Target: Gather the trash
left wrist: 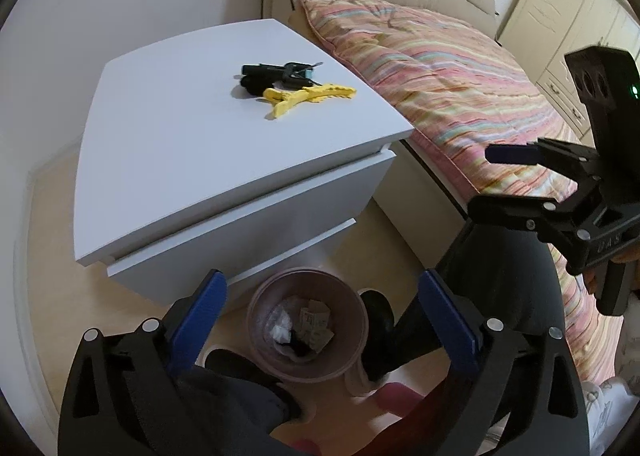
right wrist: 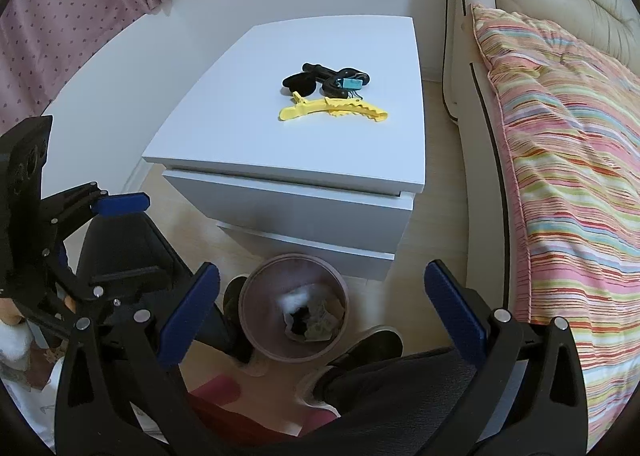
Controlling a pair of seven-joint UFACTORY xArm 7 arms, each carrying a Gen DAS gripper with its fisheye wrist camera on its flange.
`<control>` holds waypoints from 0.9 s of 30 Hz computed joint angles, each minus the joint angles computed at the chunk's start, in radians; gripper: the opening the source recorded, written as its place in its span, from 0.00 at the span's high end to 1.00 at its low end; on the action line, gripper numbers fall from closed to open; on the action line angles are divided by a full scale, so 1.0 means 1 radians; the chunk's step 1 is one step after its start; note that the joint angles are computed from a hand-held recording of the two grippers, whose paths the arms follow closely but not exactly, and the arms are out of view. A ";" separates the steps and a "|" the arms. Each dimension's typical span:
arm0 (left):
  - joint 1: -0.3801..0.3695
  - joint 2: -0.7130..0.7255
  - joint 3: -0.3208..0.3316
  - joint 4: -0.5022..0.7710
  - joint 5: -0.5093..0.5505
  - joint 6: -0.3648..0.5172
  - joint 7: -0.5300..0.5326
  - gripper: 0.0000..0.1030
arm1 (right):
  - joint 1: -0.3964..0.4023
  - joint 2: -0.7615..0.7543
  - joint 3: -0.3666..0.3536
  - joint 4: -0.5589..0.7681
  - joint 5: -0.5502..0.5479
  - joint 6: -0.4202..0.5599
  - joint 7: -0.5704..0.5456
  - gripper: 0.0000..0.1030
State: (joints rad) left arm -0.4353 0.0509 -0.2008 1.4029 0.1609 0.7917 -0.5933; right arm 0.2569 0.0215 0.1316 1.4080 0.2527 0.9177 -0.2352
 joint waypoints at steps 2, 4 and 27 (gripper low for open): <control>0.002 -0.006 0.003 -0.007 0.011 -0.002 -0.019 0.08 | 0.001 0.001 0.001 0.000 0.005 0.001 -0.002 0.03; 0.005 -0.015 0.005 -0.016 0.015 -0.005 -0.036 0.08 | 0.002 0.003 0.001 0.001 0.012 0.002 -0.003 0.03; 0.031 -0.023 0.009 -0.018 0.024 -0.018 -0.069 0.07 | -0.002 0.047 0.002 0.074 0.048 0.021 -0.025 0.03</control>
State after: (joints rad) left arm -0.4042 0.0274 -0.1919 1.3853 0.1845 0.7740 -0.6624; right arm 0.2547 0.0686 0.1335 1.4818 0.3007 0.9382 -0.2605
